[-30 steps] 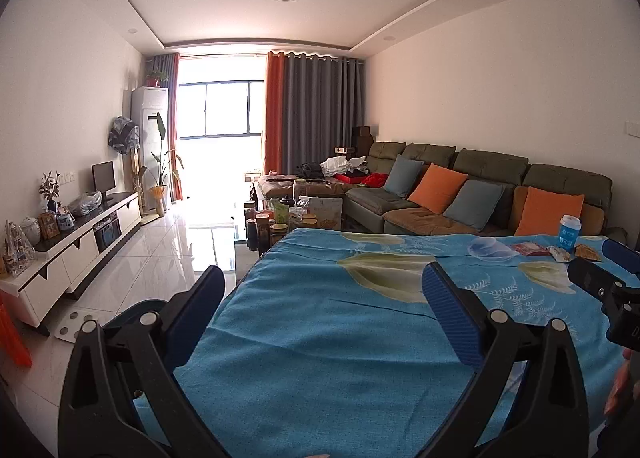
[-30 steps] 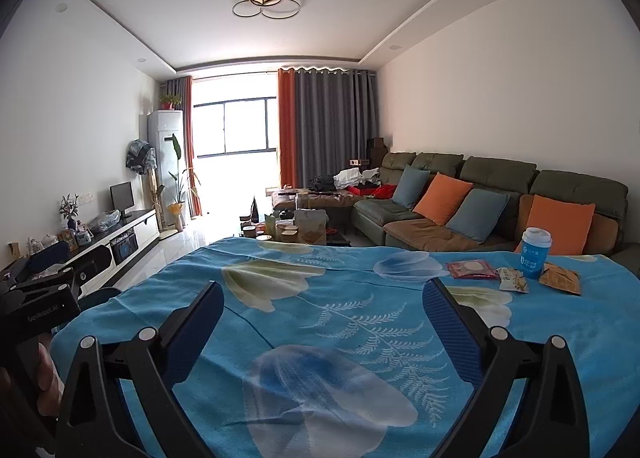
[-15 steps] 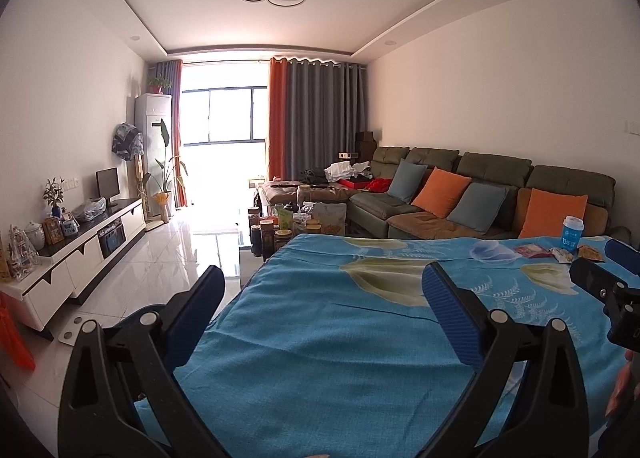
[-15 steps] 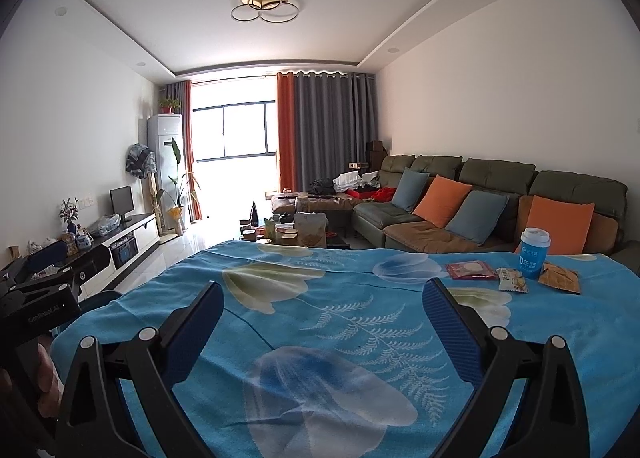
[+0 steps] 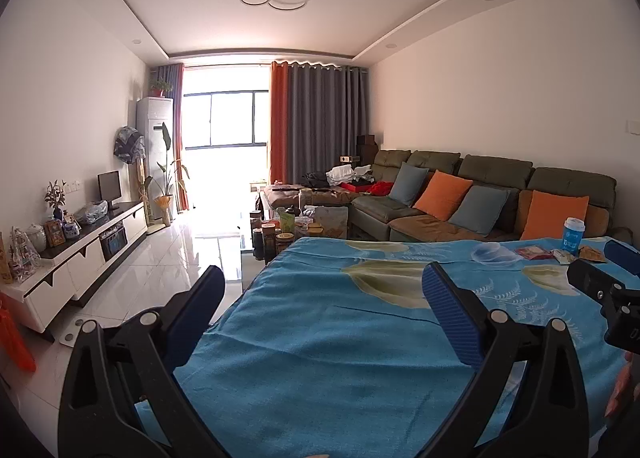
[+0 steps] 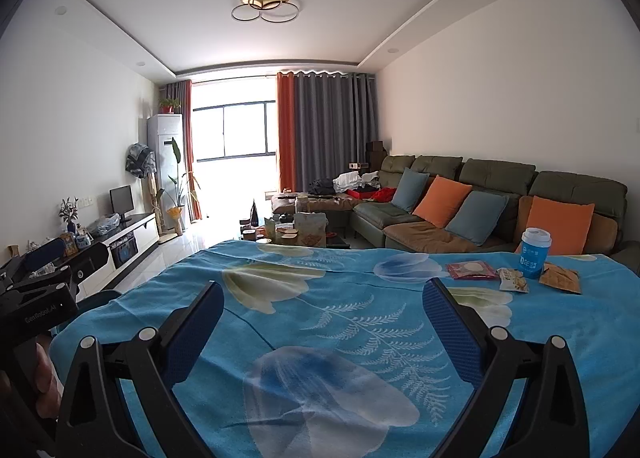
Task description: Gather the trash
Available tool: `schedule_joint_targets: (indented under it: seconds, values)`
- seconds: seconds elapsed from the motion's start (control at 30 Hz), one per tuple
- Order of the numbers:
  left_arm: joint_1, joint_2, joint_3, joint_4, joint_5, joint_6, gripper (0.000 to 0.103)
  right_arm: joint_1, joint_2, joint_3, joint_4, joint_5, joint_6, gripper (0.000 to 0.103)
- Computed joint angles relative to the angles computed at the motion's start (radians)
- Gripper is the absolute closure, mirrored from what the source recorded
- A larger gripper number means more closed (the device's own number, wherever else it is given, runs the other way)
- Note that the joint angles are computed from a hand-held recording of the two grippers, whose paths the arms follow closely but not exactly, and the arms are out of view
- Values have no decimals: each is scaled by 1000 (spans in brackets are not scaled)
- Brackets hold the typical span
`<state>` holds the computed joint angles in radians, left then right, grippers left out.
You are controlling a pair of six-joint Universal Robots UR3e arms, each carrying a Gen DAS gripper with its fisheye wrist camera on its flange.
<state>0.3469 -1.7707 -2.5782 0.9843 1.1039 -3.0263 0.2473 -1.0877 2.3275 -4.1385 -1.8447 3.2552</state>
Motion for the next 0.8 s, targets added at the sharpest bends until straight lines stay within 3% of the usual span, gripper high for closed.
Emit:
schedule_joint_targets:
  seconds: [0.8]
  values:
    - [-3,-1,2,4,8,0,6,6,2,-12,4,-8,4,7]
